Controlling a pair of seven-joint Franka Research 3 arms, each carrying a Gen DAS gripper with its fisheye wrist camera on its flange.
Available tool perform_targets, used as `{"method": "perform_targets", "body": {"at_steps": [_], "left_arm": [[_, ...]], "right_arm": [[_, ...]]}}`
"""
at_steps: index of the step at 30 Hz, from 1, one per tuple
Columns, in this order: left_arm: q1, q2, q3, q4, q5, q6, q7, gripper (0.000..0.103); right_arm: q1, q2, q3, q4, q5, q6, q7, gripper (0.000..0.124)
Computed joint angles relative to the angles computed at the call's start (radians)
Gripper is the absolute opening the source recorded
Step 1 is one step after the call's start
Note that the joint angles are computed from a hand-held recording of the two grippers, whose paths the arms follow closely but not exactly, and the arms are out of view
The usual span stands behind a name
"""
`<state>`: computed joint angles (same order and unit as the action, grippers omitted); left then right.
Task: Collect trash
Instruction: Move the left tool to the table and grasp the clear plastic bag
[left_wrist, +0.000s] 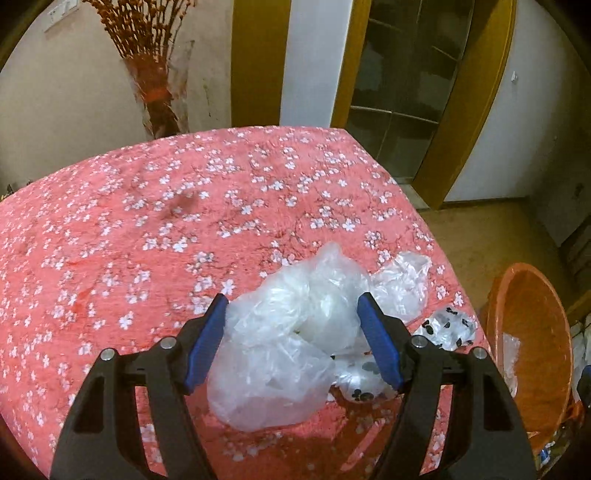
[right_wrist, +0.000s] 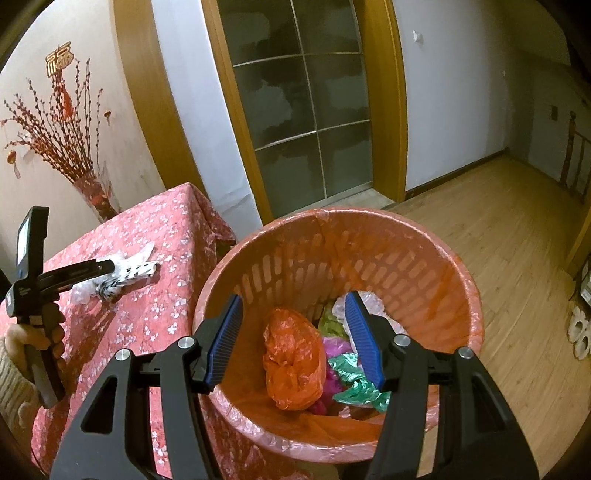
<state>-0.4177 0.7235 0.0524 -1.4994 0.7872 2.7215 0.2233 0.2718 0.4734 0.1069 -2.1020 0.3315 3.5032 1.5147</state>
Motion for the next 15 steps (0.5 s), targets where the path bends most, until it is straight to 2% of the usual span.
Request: {"method": "perform_targets", "body": {"at_steps": [8,10,15], "left_arm": [[-0.02,-0.014,0.028,-0.038,0.043,0.049,-0.023,0.044],[-0.03,-0.024,0.043,-0.05,0.063,0.057,-0.06,0.043],[-0.065,-0.102,0.105,-0.137,0.19,0.072,-0.242,0.043]], "right_arm": [[-0.003,0.002,0.014,0.006,-0.02,-0.011,-0.001,0.058],[-0.002,0.001,0.02,0.008,-0.029,-0.013,-0.003,0.058],[0.005,0.003,0.033,0.022,-0.05,-0.016,-0.012,0.058]]}}
